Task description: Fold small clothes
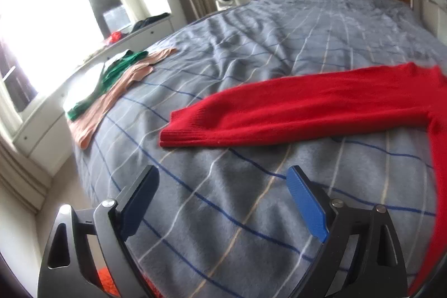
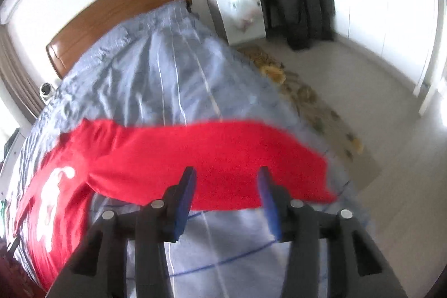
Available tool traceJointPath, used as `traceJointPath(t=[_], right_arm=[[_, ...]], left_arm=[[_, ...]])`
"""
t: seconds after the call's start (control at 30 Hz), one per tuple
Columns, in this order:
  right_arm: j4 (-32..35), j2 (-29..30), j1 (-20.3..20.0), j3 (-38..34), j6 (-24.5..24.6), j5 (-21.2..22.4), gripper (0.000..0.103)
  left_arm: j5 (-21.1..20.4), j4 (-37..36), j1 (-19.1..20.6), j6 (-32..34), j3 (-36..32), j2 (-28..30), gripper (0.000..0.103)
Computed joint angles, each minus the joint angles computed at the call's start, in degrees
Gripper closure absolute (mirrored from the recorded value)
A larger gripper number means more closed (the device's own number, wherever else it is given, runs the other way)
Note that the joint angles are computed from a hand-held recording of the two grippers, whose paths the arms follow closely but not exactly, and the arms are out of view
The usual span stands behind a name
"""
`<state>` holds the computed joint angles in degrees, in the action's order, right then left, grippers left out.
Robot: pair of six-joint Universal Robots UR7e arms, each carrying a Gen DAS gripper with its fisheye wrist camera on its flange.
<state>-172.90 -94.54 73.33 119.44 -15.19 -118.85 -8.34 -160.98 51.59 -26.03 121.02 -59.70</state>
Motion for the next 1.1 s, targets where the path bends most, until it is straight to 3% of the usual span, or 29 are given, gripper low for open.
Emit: traceJointPath(t=[0.07, 0.13, 0.27, 0.33, 0.4, 0.53, 0.63, 0.83, 0.9, 0.97, 1.03, 1.07, 1.1], right_arm=[[-1.9, 0.9, 0.4, 1.3, 1.3, -0.7, 0.057], [-3.1, 1.7, 2.0, 1.8, -0.5, -0.3, 0.057], [3.5, 4.6, 7.0, -2.8, -4.3, 0.3, 0.056], [7.0, 8.1, 9.7, -7.1, -6.3, 1.4, 0.046], [10.5, 11.6, 11.0, -11.3, -7.2, 3.2, 0.041], [18.9, 21.0, 11.7, -22.3, -7.6, 6.8, 0.041], [24.8, 26.8, 11.2, -29.6, -7.6, 8.4, 0.041], [35.6, 38.6, 12.1, -45.6, -12.7, 6.7, 0.041], [37.5, 42.9, 12.5, -50.7, -14.7, 4.4, 0.041], [39.2, 46.7, 12.9, -55.0, -16.9, 1.9, 0.041], [42.2, 50.0, 12.7, -58.9, -17.1, 0.2, 0.042], [44.6, 51.1, 12.5, -60.6, -16.1, -0.8, 0.043], [46.2, 51.3, 12.3, -61.2, -15.5, -1.1, 0.056]], left_arm=[[-4.3, -9.3, -0.8, 9.7, 0.7, -0.2, 0.009], [-10.3, -12.5, -1.3, 16.0, -0.2, -0.9, 0.009], [-28.7, -1.4, 0.3, 22.8, -11.4, -0.1, 0.009], [-36.9, 5.2, 1.5, 26.3, -21.1, 4.2, 0.009], [-41.8, 11.7, 2.8, 27.8, -30.7, 9.3, 0.008], [-41.1, 25.9, 4.5, 29.1, -51.0, 22.8, 0.009], [-38.1, 31.7, 5.2, 31.8, -61.2, 30.5, 0.012], [-36.9, 37.8, 7.1, 34.1, -71.6, 38.1, 0.012], [-37.0, 40.2, 7.8, 34.6, -74.4, 39.8, 0.005], [-38.2, 40.7, 8.2, 34.1, -75.7, 40.2, 0.006], [-40.9, 41.1, 8.6, 33.4, -75.6, 39.6, 0.03], [-43.1, 41.2, 8.8, 33.2, -75.3, 39.1, 0.067], [-44.2, 40.7, 8.8, 33.4, -74.3, 38.5, 0.102]])
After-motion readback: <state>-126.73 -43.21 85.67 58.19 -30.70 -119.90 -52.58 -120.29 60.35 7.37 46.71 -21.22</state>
